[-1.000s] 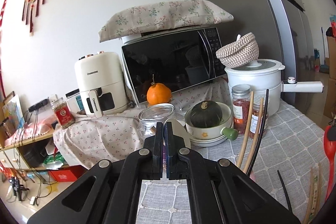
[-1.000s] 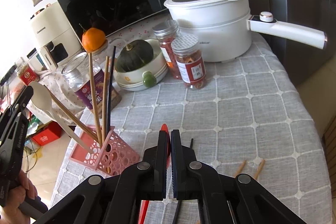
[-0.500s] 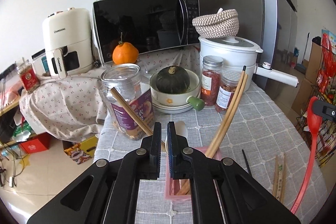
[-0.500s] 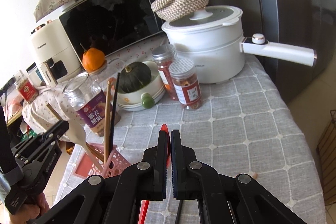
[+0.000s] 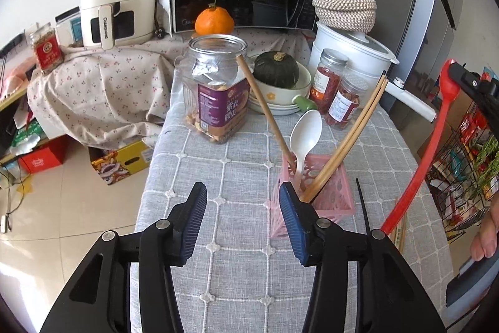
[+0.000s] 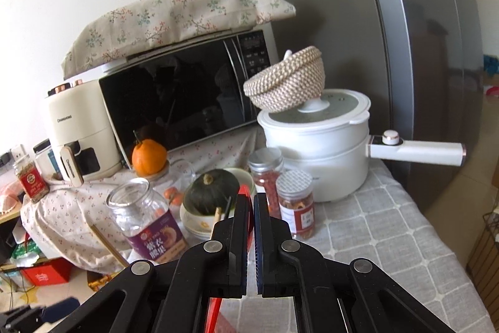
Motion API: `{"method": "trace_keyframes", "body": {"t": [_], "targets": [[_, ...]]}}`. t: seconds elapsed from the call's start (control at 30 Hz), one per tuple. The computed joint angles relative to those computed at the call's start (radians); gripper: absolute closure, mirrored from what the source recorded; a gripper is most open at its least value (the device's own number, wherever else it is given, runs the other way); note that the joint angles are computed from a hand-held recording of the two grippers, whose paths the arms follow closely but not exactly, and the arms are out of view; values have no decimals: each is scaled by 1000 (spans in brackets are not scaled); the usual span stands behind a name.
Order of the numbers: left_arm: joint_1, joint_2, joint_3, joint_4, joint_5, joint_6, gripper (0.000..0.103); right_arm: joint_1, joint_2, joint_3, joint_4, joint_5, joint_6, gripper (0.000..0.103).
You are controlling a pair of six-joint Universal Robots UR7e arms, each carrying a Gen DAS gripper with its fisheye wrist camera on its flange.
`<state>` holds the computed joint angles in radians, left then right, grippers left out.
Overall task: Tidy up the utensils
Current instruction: 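Lower both spoons into the pink basket and open both grippers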
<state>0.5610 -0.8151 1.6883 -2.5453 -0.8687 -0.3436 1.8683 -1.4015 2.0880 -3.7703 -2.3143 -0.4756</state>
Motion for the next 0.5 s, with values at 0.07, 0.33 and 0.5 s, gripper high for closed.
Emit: {"method": "trace_keyframes", "body": {"t": [0.07, 0.33, 0.5], "targets": [[9, -9, 2, 24, -18, -14, 51, 8, 48, -30, -82, -4, -38, 101], [32, -24, -3, 52, -44, -21, 51, 15, 211, -139, -325, -49, -160, 101], [39, -26, -5, 60, -48, -25, 47, 10, 272, -173, -409, -66, -253, 100]]}}
